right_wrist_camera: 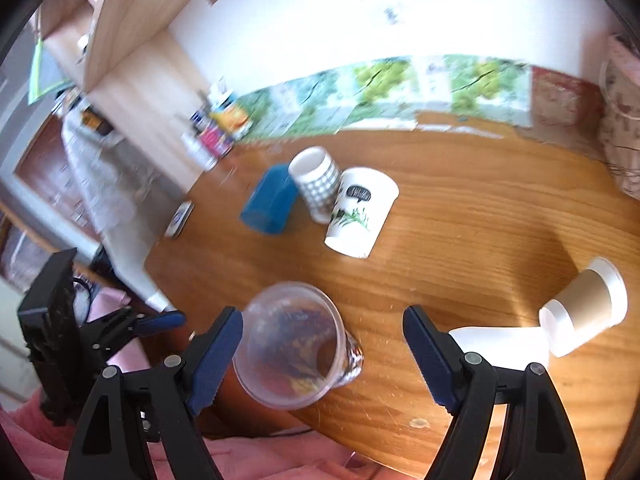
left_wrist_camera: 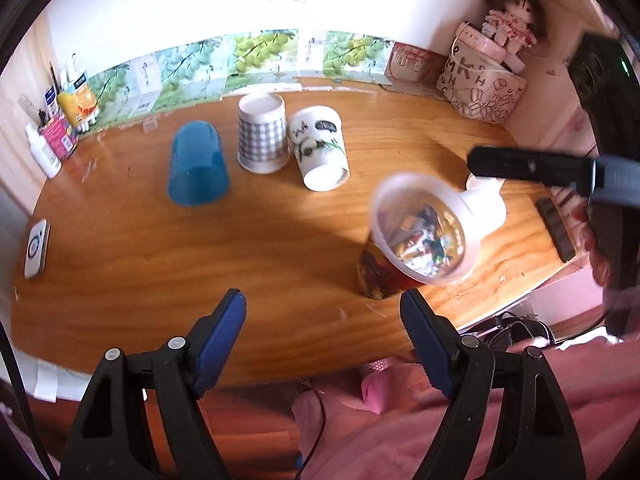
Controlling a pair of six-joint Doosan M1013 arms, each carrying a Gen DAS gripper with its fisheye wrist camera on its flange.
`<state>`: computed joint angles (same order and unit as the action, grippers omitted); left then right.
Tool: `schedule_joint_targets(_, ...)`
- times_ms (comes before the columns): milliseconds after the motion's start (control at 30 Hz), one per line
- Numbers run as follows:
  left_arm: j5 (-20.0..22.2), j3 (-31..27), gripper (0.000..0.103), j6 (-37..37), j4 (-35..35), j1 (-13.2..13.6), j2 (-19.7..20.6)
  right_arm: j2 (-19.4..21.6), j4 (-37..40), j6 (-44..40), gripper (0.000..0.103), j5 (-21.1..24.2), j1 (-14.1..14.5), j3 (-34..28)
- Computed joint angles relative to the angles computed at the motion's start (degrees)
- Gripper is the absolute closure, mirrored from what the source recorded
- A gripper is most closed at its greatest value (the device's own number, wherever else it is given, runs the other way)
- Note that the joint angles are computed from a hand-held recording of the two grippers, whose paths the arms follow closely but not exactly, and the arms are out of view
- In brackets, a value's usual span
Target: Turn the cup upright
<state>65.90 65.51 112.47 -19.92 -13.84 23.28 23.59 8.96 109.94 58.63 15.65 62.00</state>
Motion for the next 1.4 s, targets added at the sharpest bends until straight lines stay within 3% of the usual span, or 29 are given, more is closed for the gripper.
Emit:
schedule_joint_targets(200, 9.4, -7.2, 0.021, 0.0, -8.8, 3.5, 4.1, -0.7, -15.0, 15.9, 0.02, -0.7, 4.4, -0.1)
schedule_joint_targets(367, 8.2, -8.7, 0.021, -0.4, -9.5, 3.5, 3.4, -2.4, -23.4, 27.1, 0.02, -1.7, 7.2, 0.4)
schedule_joint_targets(467, 4.8, -8.4, 0.021, -1.2, -8.6, 2.8, 1.8, -3.0, -28.7, 30.2, 0.011, -1.1, 8.8, -0.5)
schedule_joint_targets(567, -1.5, -6.0, 0.021, -1.5, -7.6, 2.0, -0.8, -3.7, -33.1, 31.4, 0.0, -1.3, 10.2, -0.9)
schedule_joint_targets(733, -12.4, -1.7, 0.012, -3.7, -2.2, 0.4, -4.9, -5.1, -39.0, 33.8, 0.0, -0.8, 12.3, -1.0)
schedule_joint_targets(800, -18.3, 0.8, 0.007, -10.0, 5.3, -1.1, -6.8, -5.7, -42.5, 36.1, 0.0, -1.0, 13.3, -0.4)
schedule_joint_targets(900, -23.7, 3.6, 0.004, -18.6, 13.2, -2.4, -8.8, -6.3, -50.7, 41.1, 0.0, 0.5, 15.2, 0.7)
schedule_joint_targets(967, -26.7, 5.6, 0.002, -21.1, 13.9, -2.5, -10.2, -6.8, -54.7, 44.6, 0.0, 0.7, 16.0, 1.7)
schedule_joint_targets(1100, -36.9, 11.3, 0.0, -21.7, 15.4, -3.0, -13.7, -8.4, -59.5, 51.2, 0.0, 1.2, 16.8, 4.5)
schedule_joint_targets(1167, -39.7, 12.4, 0.0, -22.4, 16.8, -3.4, -14.4, -9.0, -59.5, 52.0, 0.0, 0.2, 16.6, 5.4)
schedule_joint_targets(1400, -42.6, 13.0, 0.0, -28.6, 22.2, -4.4, -14.8, -9.3, -60.2, 48.4, 0.0, -2.7, 16.8, 5.9)
